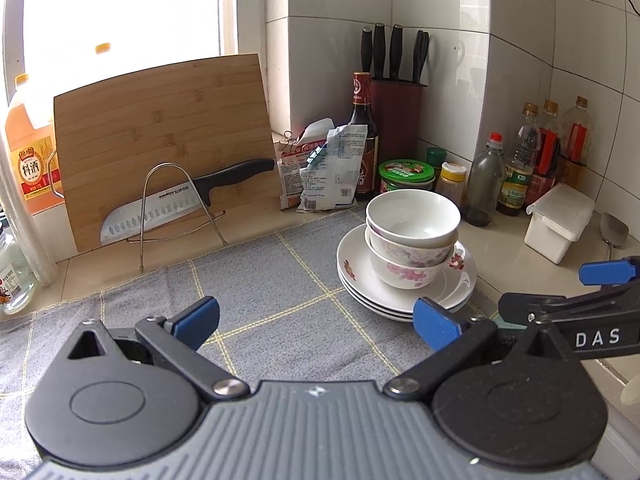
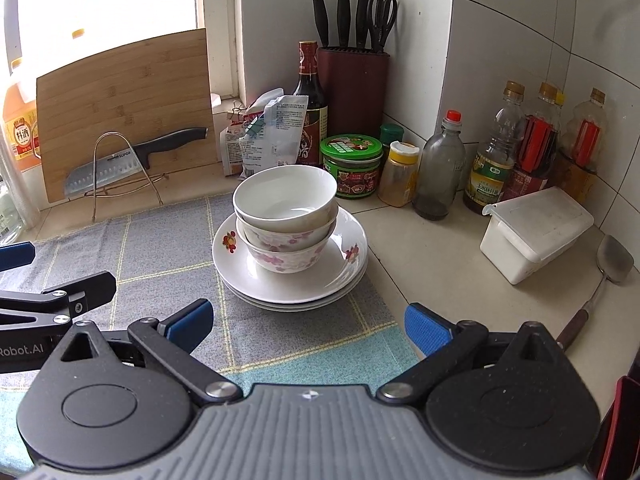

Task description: Organize plates and bowls

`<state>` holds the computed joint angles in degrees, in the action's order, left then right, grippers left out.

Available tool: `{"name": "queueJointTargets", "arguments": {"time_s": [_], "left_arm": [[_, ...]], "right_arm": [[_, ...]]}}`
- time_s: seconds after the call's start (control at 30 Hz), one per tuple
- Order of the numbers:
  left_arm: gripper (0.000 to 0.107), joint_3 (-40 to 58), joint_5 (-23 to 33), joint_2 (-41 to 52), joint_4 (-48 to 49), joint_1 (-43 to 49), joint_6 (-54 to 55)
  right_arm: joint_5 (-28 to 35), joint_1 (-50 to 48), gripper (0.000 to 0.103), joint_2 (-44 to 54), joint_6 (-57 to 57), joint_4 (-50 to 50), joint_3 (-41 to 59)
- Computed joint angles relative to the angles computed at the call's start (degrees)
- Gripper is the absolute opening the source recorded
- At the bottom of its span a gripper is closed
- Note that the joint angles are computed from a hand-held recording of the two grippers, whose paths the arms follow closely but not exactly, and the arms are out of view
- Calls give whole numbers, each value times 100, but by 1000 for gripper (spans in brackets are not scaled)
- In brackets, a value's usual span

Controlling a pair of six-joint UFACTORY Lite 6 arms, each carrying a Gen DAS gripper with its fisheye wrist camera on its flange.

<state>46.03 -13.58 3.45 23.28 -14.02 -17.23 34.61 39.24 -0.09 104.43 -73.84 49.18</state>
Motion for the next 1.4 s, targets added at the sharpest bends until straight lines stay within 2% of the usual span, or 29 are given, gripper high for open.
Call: {"name": "queueJointTargets", "arguments": {"time_s": [1.4], "left_arm": [[102,214,155,104,387,-27,-470]], "right_arm": [[234,22,103,34,-164,113,127]]}}
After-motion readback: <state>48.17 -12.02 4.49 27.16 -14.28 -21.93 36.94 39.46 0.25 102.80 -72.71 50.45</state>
